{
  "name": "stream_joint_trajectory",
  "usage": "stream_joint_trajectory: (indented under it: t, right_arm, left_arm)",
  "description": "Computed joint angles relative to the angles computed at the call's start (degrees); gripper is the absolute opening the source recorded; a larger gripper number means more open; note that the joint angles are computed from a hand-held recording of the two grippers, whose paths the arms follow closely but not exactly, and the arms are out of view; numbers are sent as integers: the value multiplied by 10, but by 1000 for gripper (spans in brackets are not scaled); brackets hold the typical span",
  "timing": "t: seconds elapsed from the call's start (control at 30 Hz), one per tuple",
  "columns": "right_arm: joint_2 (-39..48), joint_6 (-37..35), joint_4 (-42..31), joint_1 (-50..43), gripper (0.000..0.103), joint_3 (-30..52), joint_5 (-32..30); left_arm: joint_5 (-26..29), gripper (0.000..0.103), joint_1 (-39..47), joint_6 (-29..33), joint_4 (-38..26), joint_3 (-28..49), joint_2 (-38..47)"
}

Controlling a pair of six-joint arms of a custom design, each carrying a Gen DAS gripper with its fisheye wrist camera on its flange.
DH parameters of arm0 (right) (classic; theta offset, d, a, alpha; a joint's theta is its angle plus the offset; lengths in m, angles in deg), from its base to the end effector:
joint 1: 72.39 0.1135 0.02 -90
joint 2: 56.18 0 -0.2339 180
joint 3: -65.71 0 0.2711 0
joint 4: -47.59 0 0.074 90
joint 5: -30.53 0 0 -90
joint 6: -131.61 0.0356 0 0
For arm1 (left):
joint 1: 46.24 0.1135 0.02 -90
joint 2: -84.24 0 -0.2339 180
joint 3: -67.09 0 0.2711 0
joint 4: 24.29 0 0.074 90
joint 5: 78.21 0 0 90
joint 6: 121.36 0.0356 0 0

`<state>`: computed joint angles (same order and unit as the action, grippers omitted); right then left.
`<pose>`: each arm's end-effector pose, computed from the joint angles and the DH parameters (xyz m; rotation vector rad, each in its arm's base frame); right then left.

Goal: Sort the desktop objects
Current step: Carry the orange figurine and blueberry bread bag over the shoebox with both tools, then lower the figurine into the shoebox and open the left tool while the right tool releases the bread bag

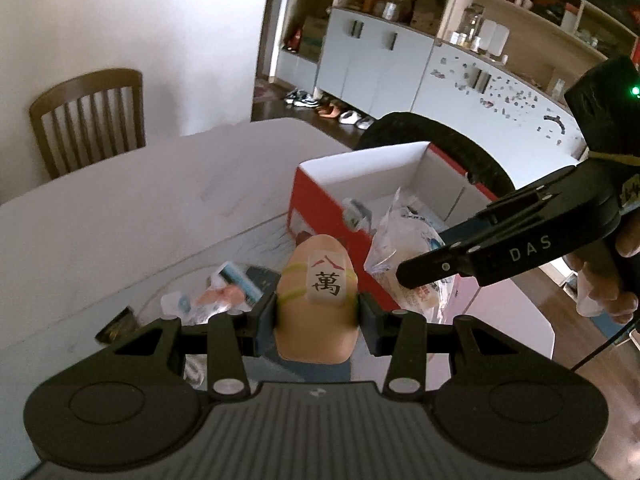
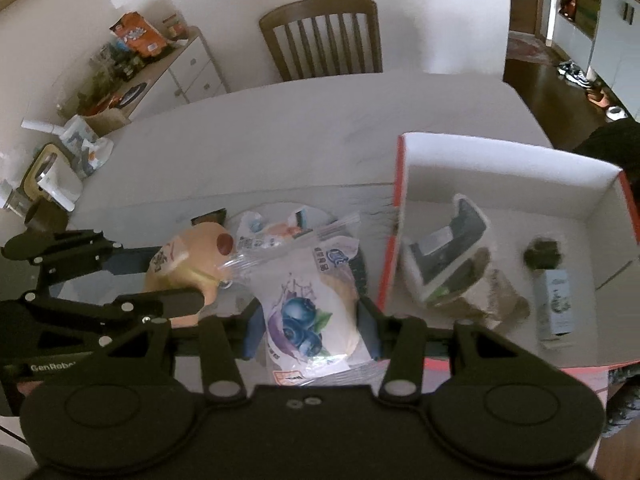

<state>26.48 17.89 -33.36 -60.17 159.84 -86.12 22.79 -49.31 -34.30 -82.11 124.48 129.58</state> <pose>0.2829 0.0776 0.3003 -0.9374 2.5172 0.5837 0.1961 -0.0173 0.2584 0.0953 2.3663 -0.2780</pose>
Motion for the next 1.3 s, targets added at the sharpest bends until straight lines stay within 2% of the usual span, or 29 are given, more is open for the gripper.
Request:
stream_joint_trajectory:
  t: [0.3,0.6,0.77,0.93,1.3]
  right_arm:
    - [51,-47,-14,-76,47,55,-10]
    - [113,-91,-30,-149,47,113,-13]
    - [154,-94,-6,-177,47,159,-11]
    - [210,-87,10,-188,47,214,-4]
    - [303,-90,28,-173,47,274,33]
  left_arm:
    - [-46,42,-82,-29,55,47,92]
    - [-68,42,-139,-45,99,93,184]
    - [-72,42,-158,-42,117,129,244]
    - [-76,42,-169,-42,128,168,307]
    - [-83,42,-187,-30,161,250,459]
